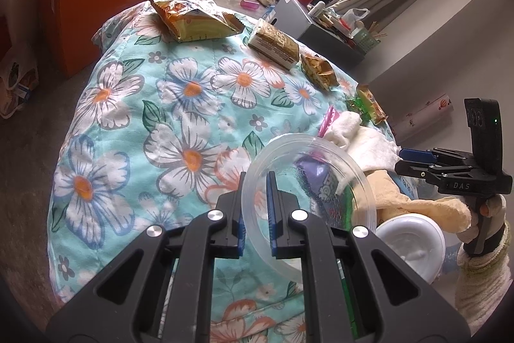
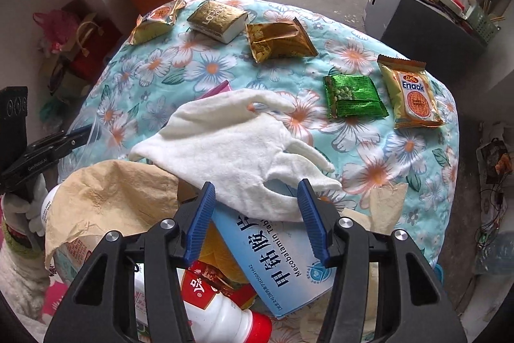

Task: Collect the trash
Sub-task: 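Grasp the clear plastic bowl with the left tool while the right tool grasps the white glove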

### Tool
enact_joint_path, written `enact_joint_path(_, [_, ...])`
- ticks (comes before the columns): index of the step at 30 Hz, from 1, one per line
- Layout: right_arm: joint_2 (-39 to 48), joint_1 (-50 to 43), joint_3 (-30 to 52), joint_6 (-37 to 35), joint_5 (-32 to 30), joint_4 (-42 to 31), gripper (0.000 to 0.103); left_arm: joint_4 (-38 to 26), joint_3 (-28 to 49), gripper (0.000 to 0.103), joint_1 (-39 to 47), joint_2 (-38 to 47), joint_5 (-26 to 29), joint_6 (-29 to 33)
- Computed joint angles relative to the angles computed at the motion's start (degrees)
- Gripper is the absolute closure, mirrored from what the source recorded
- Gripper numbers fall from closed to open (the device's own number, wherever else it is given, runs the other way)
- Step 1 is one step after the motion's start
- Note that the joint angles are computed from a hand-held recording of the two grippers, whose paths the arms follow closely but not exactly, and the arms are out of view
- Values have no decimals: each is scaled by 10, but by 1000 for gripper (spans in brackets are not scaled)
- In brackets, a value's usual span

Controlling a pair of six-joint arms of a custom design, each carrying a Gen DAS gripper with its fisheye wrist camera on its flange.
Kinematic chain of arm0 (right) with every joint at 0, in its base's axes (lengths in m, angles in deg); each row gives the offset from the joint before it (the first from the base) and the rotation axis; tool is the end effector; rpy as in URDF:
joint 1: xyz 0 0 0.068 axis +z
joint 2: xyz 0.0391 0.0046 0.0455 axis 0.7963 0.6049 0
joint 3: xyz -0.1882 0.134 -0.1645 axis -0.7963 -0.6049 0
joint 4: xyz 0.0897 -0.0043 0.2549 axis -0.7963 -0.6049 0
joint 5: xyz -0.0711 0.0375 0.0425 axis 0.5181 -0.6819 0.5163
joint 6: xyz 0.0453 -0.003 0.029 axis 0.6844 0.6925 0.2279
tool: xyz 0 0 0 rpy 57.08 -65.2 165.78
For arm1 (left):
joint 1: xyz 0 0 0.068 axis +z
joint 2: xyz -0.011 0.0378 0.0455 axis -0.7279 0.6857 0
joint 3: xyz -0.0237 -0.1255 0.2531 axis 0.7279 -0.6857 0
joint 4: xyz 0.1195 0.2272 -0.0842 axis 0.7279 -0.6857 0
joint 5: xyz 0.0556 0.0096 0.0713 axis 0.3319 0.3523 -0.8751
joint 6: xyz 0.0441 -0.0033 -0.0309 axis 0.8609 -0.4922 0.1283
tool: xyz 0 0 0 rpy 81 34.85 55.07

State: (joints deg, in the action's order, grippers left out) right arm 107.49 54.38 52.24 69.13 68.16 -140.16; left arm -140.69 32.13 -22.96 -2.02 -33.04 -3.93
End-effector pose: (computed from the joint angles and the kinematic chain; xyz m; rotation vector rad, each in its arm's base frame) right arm 0.2010 0.0096 0.3659 -0.3118 2.8410 0.1305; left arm 0.1716 0.0497 0.3336 0.0845 2.5547 -0.7810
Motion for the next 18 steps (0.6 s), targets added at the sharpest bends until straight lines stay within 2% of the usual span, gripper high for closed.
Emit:
enact_joint_path(7, [-13, 26, -10, 14, 30, 11, 93, -9, 5, 94, 9, -2, 3, 8])
enact_joint_path(18, [-29, 6, 41, 40, -12, 17, 97, -11, 21, 94, 27, -5, 18, 10])
